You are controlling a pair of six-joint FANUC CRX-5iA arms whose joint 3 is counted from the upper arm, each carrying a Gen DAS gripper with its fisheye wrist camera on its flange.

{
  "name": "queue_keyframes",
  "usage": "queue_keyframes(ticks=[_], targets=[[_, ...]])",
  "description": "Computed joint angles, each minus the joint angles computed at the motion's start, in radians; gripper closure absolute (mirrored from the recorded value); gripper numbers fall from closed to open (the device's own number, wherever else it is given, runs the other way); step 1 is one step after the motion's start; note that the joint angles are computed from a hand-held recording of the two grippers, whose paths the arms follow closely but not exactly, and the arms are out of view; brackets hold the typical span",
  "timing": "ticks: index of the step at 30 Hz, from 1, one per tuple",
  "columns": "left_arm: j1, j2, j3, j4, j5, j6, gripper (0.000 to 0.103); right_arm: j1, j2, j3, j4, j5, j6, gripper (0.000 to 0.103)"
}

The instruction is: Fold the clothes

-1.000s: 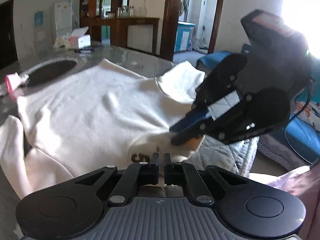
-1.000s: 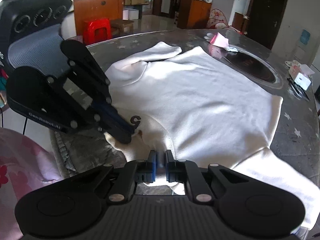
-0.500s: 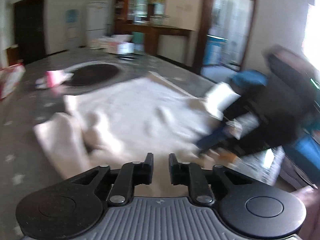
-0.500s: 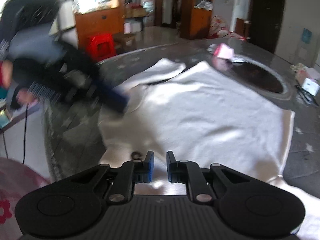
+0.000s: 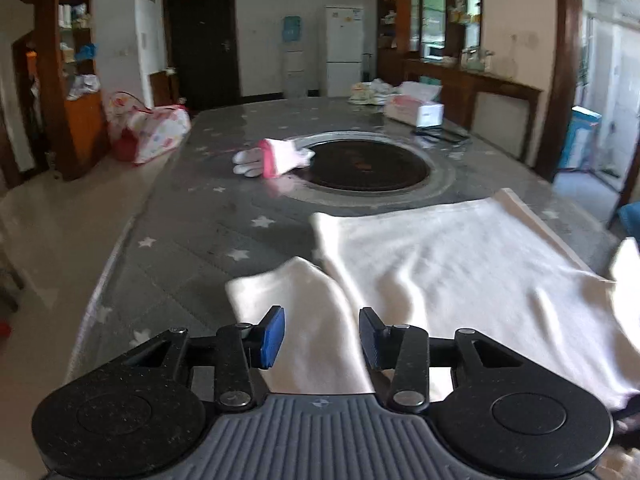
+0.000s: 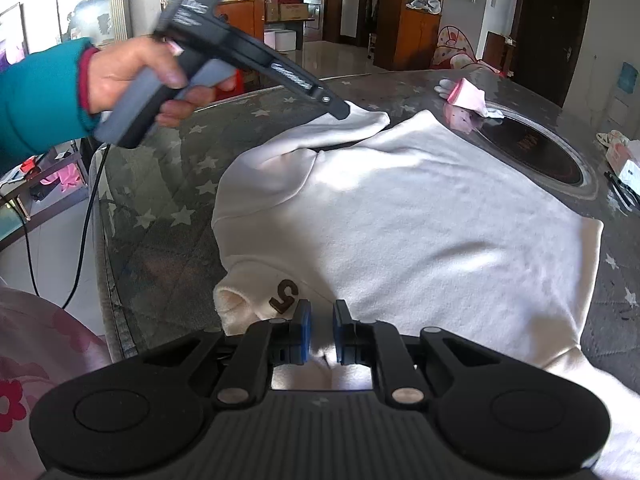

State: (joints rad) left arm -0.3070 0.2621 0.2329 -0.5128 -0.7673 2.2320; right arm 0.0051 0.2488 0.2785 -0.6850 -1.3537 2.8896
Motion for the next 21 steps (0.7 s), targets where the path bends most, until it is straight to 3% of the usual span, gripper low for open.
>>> queue_keyframes(ticks=[8,12,17,21], targets=[[0.056,0.053,0.046,-0.003,-0.053,0.118,0.059,-0.001,0.012,0.015,-0.004,-0.015,-0.005,0.092],[0.083,0.070,0.042,0.047,-0.031,0.090,0.061,-0.003,0.018,0.020,-0.009,-0.022,-0.010,0.091],[0.076,0.053,0.010,0.002,0.007,0.141,0.096,-0.001,0.012,0.013,-0.006,-0.014,-0.012,0.091],[0.050,0.009,-0.017,-0.094,-0.023,0.272,0.099,0.003,0.006,0.005,-0.002,-0.005,-0.013,0.091]])
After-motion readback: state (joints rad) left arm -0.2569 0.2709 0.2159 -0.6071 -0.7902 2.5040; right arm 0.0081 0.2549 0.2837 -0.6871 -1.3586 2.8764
